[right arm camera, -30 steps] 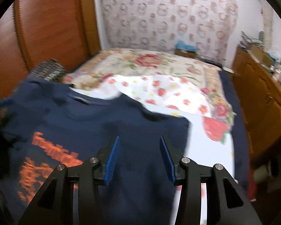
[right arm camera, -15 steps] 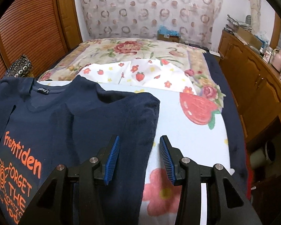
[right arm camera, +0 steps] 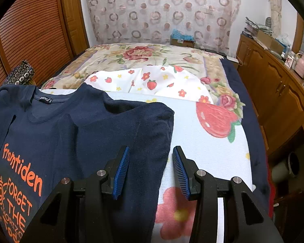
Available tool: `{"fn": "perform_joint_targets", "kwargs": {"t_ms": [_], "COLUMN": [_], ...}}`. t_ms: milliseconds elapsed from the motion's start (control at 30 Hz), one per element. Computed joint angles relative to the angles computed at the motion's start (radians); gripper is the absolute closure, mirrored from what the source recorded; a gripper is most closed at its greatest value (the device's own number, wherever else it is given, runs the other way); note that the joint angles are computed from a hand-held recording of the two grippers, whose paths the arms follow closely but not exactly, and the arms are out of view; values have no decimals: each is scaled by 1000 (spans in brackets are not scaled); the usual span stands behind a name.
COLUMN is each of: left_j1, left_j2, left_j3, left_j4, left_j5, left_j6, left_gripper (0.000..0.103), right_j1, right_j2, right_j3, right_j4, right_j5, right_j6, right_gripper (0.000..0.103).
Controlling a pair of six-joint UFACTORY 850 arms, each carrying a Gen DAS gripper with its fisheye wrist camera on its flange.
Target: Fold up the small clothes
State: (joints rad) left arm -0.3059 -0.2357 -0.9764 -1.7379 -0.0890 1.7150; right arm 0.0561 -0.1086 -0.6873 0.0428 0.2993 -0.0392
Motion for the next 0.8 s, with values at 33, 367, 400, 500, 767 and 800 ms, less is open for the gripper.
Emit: {"fn": "perform_joint_targets", "kwargs": {"t_ms": [33, 367, 400, 500, 767, 800], "left_j1": [-2, 10, 7, -4, -33, -35], "left_j2": [-4, 11, 20, 55, 129, 139], "left_j3": [-4, 12, 19, 45, 98, 106], "left_j4": [51, 7, -58, -282, -611, -626], "left_j5": [3, -55, -57, -65, -98, -103], "left_j6": [-48, 6, 74, 303, 615, 629], "left_gripper": [65, 99, 100, 100, 100, 100], "right_j1": [-3, -59, -61, -68, -81, -80], "right_j2": [-2, -35, -36, -39, -11, 13], "right_j3": [-4, -68, -69, -72, -45, -24], "right_j4": [-11, -463, -488, -638, -725, -679], "right_j5": [-4, -62, -58, -39, 23, 45], "right_j6": [0, 425, 448, 601, 701, 658], "right_gripper": [57, 57, 60, 75, 97, 97]}}
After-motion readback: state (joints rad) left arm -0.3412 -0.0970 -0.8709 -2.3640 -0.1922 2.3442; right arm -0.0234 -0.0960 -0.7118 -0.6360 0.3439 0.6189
